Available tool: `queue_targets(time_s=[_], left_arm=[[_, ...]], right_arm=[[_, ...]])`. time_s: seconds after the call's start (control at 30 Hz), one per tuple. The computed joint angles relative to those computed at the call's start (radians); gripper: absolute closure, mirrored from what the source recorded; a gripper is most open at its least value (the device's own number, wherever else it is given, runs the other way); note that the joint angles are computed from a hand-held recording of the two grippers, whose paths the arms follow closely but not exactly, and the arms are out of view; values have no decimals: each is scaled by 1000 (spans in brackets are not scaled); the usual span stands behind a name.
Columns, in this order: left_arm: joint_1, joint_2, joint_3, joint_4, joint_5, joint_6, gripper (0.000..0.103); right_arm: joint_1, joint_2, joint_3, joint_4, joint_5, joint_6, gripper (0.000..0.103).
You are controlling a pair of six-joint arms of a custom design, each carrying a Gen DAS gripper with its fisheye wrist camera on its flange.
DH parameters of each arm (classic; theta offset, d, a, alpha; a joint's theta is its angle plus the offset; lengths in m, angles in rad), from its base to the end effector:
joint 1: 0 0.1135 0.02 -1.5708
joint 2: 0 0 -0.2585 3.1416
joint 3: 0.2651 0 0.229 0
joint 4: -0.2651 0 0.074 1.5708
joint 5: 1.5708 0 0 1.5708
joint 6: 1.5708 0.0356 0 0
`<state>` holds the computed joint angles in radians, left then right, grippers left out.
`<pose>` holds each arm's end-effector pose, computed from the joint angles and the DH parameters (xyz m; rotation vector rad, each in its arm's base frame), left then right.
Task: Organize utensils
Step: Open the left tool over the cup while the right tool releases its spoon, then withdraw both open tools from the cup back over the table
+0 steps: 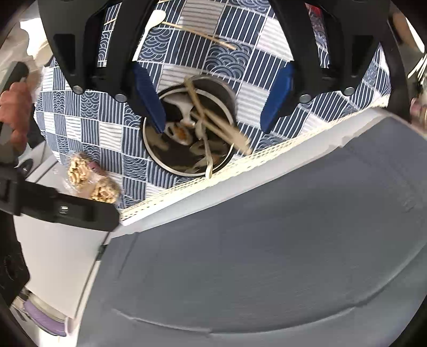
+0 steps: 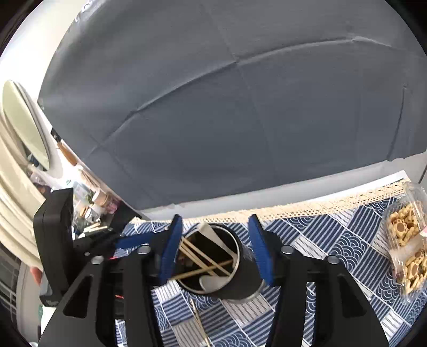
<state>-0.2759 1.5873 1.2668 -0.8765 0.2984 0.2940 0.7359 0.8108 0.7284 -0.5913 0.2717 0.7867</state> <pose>0.2785 -0.0897 0.2587 0.8444 2.6059 -0.4069 0.1189 0.0948 0.2749 0.2064 2.2590 0.5275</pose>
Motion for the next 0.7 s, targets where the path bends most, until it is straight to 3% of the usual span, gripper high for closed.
queue_targets(time_s=[0.07, 0.2, 0.33, 0.47, 0.7], left_arm=[[12, -10, -3, -35, -20, -22, 16], [36, -75, -55, -57, -51, -41, 8], [5, -154, -115, -57, -171, -86, 6], [-23, -240, -175, -56, -212, -93, 6], [-100, -316, -272, -52, -204, -165, 6]], right_arm=[[13, -40, -19, -33, -13, 2, 35], [63, -113, -60, -111, 25, 28, 18], [95, -200, -135, -143, 6, 72, 16], [112, -245, -186, -142, -22, 100, 16], [352, -247, -160, -305, 139, 259, 15]])
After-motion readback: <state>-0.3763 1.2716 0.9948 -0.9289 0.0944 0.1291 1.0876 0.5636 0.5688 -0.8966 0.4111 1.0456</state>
